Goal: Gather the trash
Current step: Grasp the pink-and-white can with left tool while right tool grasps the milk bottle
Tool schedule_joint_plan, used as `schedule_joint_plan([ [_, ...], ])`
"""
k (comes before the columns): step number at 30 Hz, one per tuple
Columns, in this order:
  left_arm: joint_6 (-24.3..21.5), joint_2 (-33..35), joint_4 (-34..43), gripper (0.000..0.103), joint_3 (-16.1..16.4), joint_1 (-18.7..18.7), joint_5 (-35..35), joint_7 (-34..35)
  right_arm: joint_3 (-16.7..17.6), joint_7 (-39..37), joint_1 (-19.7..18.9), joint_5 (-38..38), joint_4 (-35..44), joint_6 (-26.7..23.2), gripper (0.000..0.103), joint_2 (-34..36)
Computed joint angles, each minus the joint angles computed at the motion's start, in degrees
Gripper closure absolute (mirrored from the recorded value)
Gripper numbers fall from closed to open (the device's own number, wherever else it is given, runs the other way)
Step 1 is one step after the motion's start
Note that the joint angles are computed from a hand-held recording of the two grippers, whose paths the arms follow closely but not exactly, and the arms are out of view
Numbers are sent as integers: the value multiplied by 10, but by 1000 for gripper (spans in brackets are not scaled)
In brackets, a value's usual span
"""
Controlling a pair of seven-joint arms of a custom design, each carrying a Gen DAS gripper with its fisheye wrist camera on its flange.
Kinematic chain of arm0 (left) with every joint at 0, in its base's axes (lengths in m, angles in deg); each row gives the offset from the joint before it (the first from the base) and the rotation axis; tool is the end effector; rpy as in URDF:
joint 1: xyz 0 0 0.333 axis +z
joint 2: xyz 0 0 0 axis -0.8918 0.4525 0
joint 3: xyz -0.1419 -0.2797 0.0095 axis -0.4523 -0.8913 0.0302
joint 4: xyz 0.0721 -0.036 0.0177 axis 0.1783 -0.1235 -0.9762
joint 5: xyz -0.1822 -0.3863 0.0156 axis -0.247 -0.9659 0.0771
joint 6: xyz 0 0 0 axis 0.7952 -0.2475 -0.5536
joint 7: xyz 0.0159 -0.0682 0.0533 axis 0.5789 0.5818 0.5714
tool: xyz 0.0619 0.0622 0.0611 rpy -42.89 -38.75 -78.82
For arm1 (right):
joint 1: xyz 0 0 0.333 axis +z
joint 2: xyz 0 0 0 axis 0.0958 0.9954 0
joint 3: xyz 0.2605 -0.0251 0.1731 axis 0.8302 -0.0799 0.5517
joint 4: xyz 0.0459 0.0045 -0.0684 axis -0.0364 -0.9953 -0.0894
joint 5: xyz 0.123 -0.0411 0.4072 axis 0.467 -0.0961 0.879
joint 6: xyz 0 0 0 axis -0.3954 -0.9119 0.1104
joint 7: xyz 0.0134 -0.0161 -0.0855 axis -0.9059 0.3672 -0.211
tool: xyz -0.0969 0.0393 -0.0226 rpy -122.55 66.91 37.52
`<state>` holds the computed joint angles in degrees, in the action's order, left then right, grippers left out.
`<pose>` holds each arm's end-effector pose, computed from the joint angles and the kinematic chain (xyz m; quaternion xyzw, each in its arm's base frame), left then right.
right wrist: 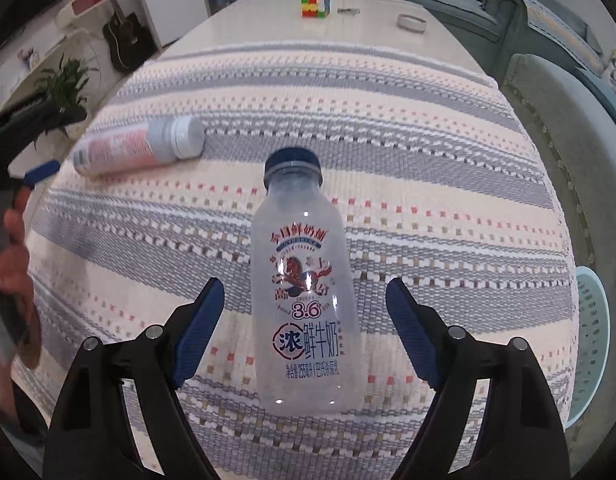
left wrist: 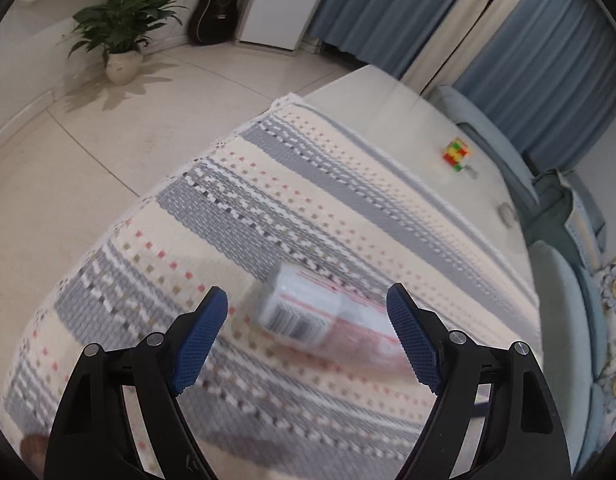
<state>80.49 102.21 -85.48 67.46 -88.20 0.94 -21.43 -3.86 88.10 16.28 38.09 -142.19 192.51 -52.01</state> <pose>0.5825 -0.3762 0.4677 -0.8951 0.2840 -0.2762 0.2046 0.6229 0.1430 0.4510 -0.8513 0.4725 -0.1083 0.2007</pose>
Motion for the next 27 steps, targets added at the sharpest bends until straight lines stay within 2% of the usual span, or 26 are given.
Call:
schedule_joint_plan([
  [1,16,1,-4,26,0,6,-6,11,0,4,1,-12,-1,2,49,1],
  [2,27,0,-11,32,0,8,-11,15,0,7,3,-22,-8,12,51,-2],
  [3,40,1,-14,38,-2,8,-15,21,0,8,3,-26,-10,17,51,-3],
  [8,90,-1,-29,48,-8,2,-23,55,-6,22,-2,-19,-22,35,51,-19],
  [10,113,1,-29,48,-14,-4,-30,72,-11,38,-8,-22,-26,44,51,-25],
  [15,135,35,15,48,-25,-32,-53,151,-22,79,-23,-25,-11,33,51,-17],
  [18,134,60,48,48,-20,-52,-64,194,-23,95,-29,-32,-4,32,51,-9],
  [23,185,76,58,48,-14,-66,-94,256,-27,132,-35,-62,3,30,51,-1],
  [26,210,68,50,45,-9,-68,-109,289,-25,125,-41,-48,14,6,51,8],
  [27,212,63,48,41,-3,-73,-102,289,-24,124,-43,-40,18,3,51,11],
])
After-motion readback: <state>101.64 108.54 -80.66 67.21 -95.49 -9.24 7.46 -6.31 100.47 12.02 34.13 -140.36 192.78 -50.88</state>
